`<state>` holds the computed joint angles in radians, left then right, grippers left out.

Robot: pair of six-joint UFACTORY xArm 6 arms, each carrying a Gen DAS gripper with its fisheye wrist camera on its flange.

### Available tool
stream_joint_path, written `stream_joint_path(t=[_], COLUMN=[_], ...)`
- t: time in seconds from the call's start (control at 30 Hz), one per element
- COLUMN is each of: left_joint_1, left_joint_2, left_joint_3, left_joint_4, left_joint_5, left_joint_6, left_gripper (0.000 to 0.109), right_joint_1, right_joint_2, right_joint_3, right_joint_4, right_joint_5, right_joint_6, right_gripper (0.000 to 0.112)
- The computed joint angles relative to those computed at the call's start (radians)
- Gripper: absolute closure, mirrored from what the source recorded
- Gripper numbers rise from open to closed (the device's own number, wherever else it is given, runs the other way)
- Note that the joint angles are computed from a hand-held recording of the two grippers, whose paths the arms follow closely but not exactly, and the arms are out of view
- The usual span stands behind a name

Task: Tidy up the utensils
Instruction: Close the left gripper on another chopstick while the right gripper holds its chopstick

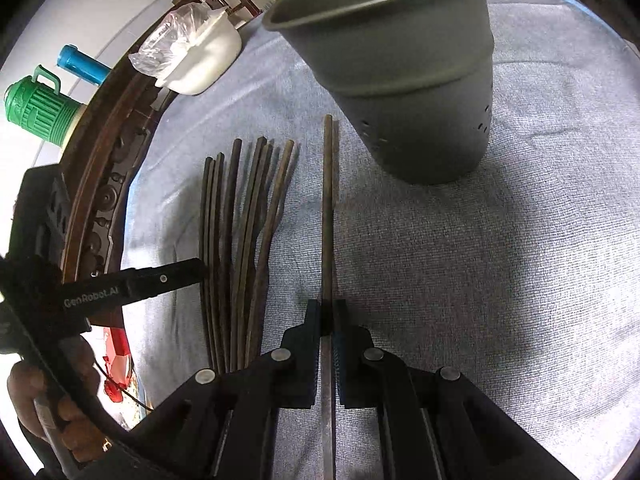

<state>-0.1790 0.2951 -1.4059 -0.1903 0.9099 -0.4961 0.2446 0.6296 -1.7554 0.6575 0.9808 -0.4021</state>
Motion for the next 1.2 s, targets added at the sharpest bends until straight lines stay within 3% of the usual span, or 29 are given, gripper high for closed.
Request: stream_joint_path(t=[0.4,0.43,0.5,0.6,0.7,0.73,0.77,0.8,0.9,0.93,0.97,1.03,1.2], left_joint_1=[0.044,0.046,0.052,0.067,0.072,0.074,0.078,0.082,0.098,0.099,0.101,0.086,0.069], left_joint_2=[-0.074,-0.069,-0.052,-0.044,-0.024,-0.018,-0.003,0.009,0.031,0.037,0.047,0.058,0.116], left_joint_3=[0.147,0.146,0.135,0.147,0.124,0.115,0.088,0.057,0.041,0.034,0.017,-0.019,-0.144], left_joint_4=[-0.054,-0.049,-0.038,-0.072,-0.081,-0.071,-0.060,-0.056,-0.064,-0.065,-0.062,-0.036,0.014], left_joint_5=[0.025,0.029,0.026,-0.019,-0.032,-0.037,-0.024,0.007,0.008,0.014,0.033,0.082,0.252], left_joint_6=[0.213,0.210,0.186,0.163,0.150,0.142,0.138,0.142,0.228,0.250,0.272,0.291,0.355], left_gripper=[0.102,0.099,0.074,0.069,0.069,0.071,0.090,0.100,0.100,0.099,0.099,0.100,0.097], right_joint_1=[0.029,0.030,0.029,0.045,0.062,0.066,0.073,0.078,0.093,0.101,0.110,0.119,0.111], right_joint_2=[0.001,0.002,0.021,0.045,0.060,0.067,0.073,0.081,0.138,0.164,0.159,0.185,0.226], right_joint_3=[-0.041,-0.045,-0.079,-0.129,-0.169,-0.183,-0.195,-0.208,-0.300,-0.335,-0.327,-0.378,-0.470], right_joint_4=[-0.161,-0.168,-0.179,-0.248,-0.305,-0.318,-0.336,-0.352,-0.375,-0.395,-0.432,-0.455,-0.470], right_joint_5=[0.069,0.077,0.108,0.124,0.115,0.105,0.093,0.089,0.133,0.151,0.128,0.180,0.309], right_joint_6=[0.029,0.036,0.057,0.101,0.144,0.157,0.173,0.184,0.198,0.208,0.211,0.202,0.188], right_gripper=[0.104,0.104,0.104,0.099,0.063,0.044,0.044,0.044,0.047,0.058,0.083,0.101,0.105])
